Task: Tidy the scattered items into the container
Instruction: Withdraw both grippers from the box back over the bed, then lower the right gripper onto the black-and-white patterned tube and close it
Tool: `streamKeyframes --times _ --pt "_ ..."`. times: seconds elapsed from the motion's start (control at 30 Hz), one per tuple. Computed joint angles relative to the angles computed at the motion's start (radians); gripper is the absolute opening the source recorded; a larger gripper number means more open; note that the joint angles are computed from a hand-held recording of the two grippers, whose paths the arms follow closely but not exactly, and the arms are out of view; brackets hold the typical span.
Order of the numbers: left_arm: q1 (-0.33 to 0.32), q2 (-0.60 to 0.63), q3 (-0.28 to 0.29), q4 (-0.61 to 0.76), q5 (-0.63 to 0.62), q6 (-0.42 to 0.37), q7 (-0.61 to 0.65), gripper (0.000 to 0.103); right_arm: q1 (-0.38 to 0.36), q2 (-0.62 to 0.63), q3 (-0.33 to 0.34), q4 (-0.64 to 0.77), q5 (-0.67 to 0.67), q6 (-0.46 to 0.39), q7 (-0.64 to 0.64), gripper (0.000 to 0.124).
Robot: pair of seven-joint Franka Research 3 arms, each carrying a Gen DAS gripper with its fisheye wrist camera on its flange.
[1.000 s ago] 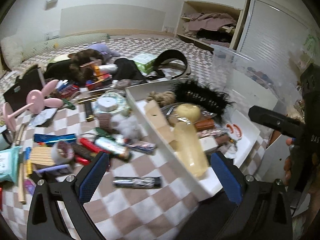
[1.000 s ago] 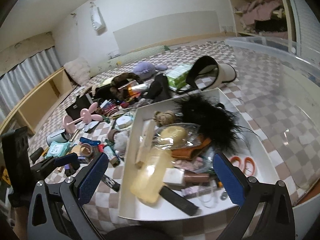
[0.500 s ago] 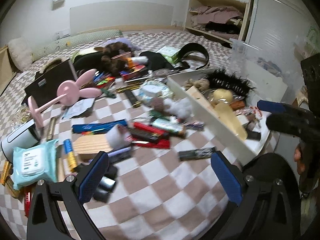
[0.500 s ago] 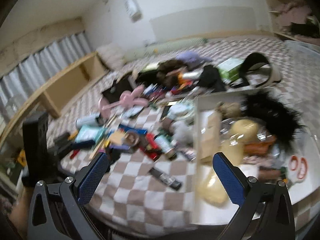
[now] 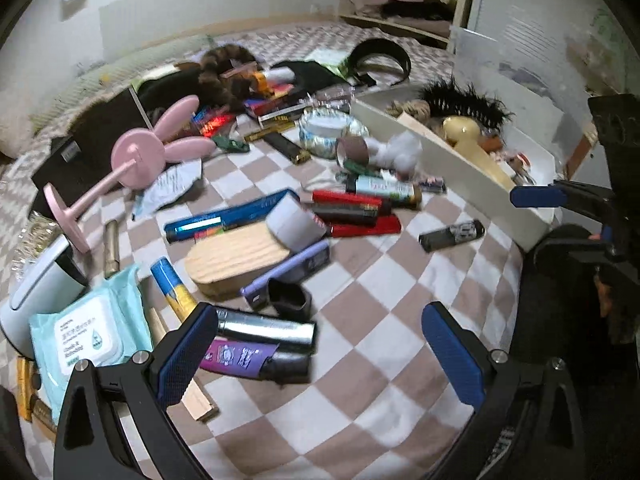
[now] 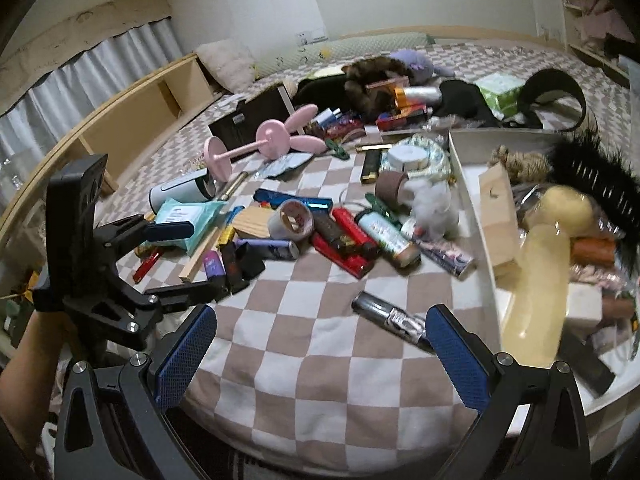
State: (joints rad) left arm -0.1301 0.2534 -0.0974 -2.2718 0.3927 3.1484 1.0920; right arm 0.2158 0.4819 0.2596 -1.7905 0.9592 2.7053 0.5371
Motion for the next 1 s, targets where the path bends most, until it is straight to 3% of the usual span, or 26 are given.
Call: streamKeyframes --times 0.07,0.2,0.23,0.43,0.6,0.73,0.83,1.0 --pt "0.143 0.011 -0.143 -0.013 -0.074 0.003 0.102 0.102 0.001 0.01 -0.003 0.006 -0.003 -0.012 0.022 0.103" --pt "0.295 0.036 -0.289 -0.024 -0.185 0.006 0.209 0.102 0.007 0.017 -0.004 -0.005 -0.016 0.012 0.027 0.103" --pt "0.303 0.039 -0.296 -0.024 -0.199 0.0 0.22 0.102 0.008 0.018 -0.002 -0.008 -0.019 0.014 0.029 0.103" --pt "0.226 0.047 -0.207 -0.016 -0.229 -0.056 0.222 0.102 -0.003 0.028 0.009 -0.011 -0.012 -0.011 0.04 0.103" --pt "0.152 0.061 -0.123 0.006 -0.197 -0.057 0.209 0.102 -0.005 0.043 0.016 -0.01 0.019 -0.003 0.055 0.103" --pt "0.202 0.09 -0.179 0.03 -0.216 -0.077 0.275 0.102 0.007 0.043 0.013 -0.027 0.015 0.023 0.078 0.103" --pt "0.127 0.095 -0.108 0.043 -0.169 -0.097 0.255 0.102 0.006 0.035 0.023 -0.049 0.036 0.068 0.076 0.103" --pt "0.108 0.097 -0.094 0.048 -0.186 -0.103 0.204 0.102 -0.019 0.032 0.065 -0.081 0.157 0.169 0.066 0.103"
